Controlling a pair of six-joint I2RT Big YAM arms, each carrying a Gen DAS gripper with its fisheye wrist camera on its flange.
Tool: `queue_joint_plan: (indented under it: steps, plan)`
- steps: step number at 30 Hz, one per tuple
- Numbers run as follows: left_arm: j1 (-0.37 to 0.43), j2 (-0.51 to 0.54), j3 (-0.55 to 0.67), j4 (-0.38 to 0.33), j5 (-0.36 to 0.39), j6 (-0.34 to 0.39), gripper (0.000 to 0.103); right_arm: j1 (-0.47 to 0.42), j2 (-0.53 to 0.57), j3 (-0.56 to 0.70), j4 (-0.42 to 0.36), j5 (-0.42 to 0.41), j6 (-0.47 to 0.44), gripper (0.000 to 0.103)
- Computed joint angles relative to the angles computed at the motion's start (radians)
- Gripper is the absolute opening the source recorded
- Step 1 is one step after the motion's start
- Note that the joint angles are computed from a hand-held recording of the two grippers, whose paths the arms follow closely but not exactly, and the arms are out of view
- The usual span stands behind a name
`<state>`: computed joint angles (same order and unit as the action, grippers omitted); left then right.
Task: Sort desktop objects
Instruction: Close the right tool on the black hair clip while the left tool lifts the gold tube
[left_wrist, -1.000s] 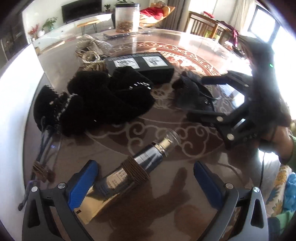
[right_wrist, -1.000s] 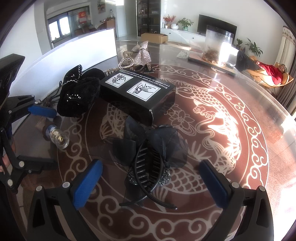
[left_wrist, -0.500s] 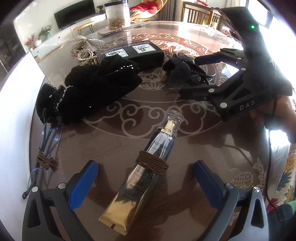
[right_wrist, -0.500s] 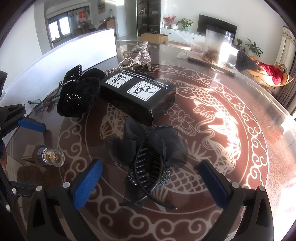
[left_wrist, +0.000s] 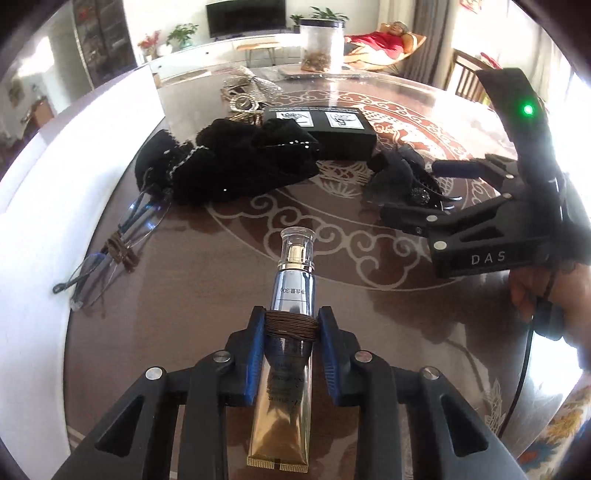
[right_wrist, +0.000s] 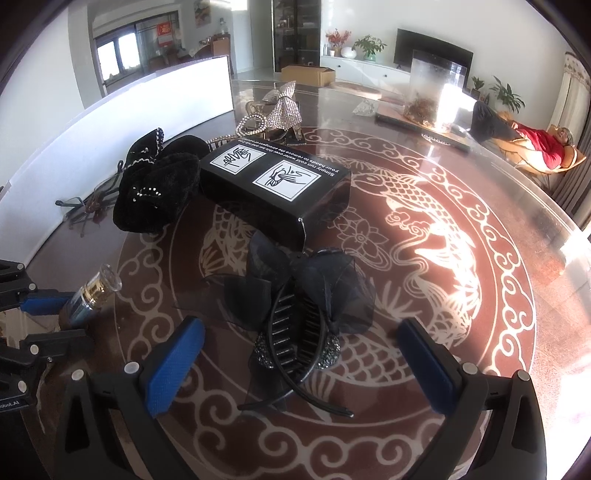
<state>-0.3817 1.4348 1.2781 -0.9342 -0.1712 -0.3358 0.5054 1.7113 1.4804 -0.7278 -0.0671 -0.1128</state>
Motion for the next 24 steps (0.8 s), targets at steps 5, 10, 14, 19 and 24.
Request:
queue_joint_plan:
  steps: [5,10,14,19,24]
  plan:
    - [-0.033,-0.061,-0.103,0.110,-0.079,-0.096,0.030,0.000,-0.020,-0.024,0.034,-0.019,-0.017,0.077]
    - [-0.039,-0.058,-0.103,0.107,-0.061,-0.068,0.067,0.012,-0.088,-0.109,0.075,-0.034,0.007,0.043]
    - [-0.049,-0.045,-0.099,0.109,-0.089,-0.071,0.075,0.021,-0.188,-0.228,0.095,-0.021,0.006,0.042]
    - [-0.048,-0.043,-0.104,0.100,-0.105,-0.104,0.098,0.016,-0.236,-0.280,0.097,-0.004,0.018,0.058]
    - [-0.050,-0.041,-0.110,0.095,-0.103,-0.112,0.103,0.019,-0.227,-0.272,0.084,0.021,0.033,0.078]
